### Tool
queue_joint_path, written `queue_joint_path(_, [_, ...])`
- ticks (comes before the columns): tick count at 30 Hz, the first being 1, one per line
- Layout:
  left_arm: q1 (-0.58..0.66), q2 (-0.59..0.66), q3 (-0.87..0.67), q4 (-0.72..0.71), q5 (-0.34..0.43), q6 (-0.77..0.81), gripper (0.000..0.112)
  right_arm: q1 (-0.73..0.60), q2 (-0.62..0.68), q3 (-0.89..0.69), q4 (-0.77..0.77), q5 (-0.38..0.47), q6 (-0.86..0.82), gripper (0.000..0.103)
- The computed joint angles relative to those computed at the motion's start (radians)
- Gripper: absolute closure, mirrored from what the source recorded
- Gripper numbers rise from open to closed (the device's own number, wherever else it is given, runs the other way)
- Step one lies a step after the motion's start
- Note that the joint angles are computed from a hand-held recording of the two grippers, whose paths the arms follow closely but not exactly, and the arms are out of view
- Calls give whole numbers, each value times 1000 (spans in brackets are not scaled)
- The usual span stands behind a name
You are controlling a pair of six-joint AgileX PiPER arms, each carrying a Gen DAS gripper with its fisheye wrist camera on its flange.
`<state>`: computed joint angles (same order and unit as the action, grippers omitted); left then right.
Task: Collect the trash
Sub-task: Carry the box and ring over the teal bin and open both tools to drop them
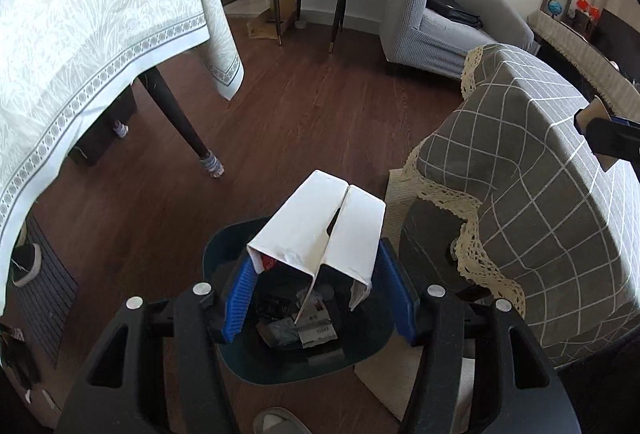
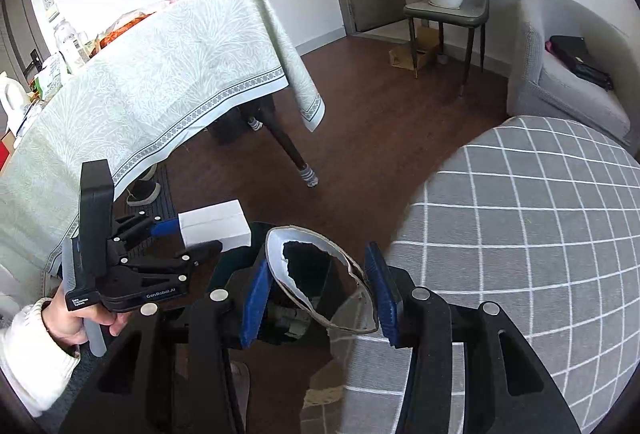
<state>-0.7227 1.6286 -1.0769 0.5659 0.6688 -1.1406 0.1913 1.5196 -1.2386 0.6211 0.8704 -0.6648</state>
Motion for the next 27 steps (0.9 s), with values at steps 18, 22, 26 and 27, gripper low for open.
queue_joint_path(18, [161,76,147,-233,-119,217,42,276,233,-119,-156,-87,226,56])
queue_joint_path(22, [173,68,175,-252,-136,237,41,297,282,-147,-185,-88,255,56])
queue_joint_path(26, [175,35,195,-228,-138,220,41,321,328,-166,-216,-97,290,56])
queue_joint_path(27, [180,25,204,-227,-146,217,41,323,336,-167,-222,-98,296,56])
